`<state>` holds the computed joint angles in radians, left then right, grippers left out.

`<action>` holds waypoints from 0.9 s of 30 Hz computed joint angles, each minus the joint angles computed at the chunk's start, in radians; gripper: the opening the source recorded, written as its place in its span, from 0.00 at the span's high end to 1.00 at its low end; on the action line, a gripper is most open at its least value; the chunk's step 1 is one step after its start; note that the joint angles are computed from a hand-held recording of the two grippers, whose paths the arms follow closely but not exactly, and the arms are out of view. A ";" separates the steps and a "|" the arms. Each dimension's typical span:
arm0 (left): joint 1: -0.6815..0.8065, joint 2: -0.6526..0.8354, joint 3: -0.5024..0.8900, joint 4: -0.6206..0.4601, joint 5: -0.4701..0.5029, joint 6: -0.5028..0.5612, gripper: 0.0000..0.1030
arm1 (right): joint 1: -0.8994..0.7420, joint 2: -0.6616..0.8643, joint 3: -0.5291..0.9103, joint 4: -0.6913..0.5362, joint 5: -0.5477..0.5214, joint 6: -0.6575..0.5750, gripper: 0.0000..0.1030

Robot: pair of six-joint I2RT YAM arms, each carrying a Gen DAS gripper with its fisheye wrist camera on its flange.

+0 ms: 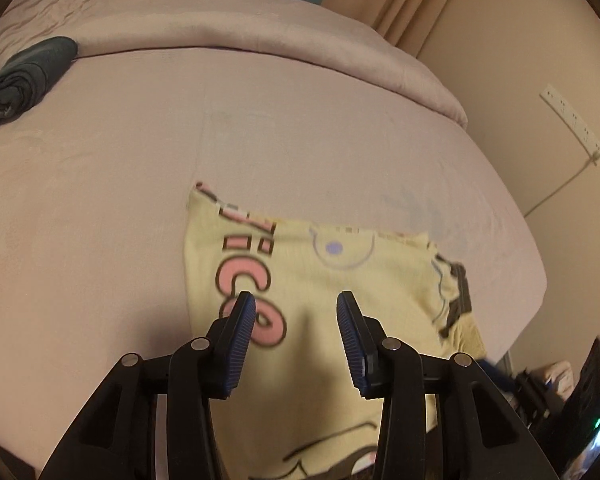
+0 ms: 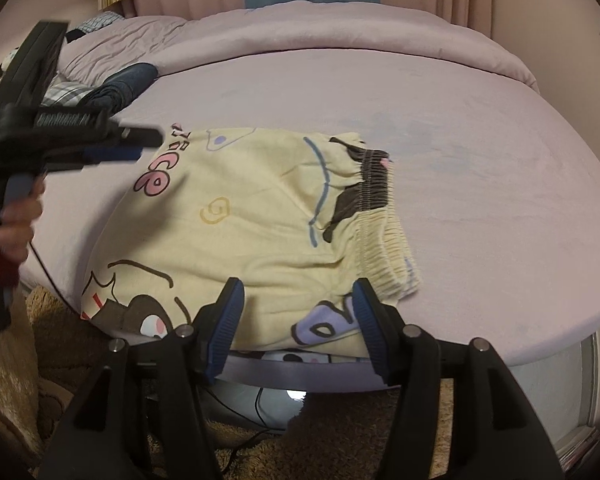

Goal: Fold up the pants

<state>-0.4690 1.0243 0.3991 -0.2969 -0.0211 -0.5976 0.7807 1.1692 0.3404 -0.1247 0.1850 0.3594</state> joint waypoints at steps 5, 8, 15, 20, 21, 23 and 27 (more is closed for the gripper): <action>-0.063 -0.063 -0.024 -0.056 -0.055 -0.023 0.60 | -0.112 0.003 0.029 0.036 -0.102 -0.053 0.43; -0.120 -0.084 -0.060 -0.037 -0.089 -0.063 0.60 | -0.190 0.074 0.078 0.099 -0.174 -0.075 0.43; -0.142 0.069 -0.095 0.085 -0.098 -0.105 0.60 | -0.238 0.345 0.220 0.186 -0.252 -0.076 0.65; -0.140 0.100 -0.109 0.130 -0.102 -0.118 0.60 | -0.239 0.478 0.269 0.207 -0.244 -0.043 0.66; -0.156 0.101 -0.108 0.126 -0.118 -0.125 0.60 | -0.243 0.485 0.272 0.215 -0.247 -0.051 0.66; -0.186 0.112 -0.099 0.120 -0.148 -0.137 0.60 | -0.238 0.494 0.279 0.211 -0.231 -0.061 0.66; -0.209 0.053 -0.123 0.097 -0.165 -0.157 0.60 | -0.217 0.493 0.289 0.193 -0.185 -0.064 0.66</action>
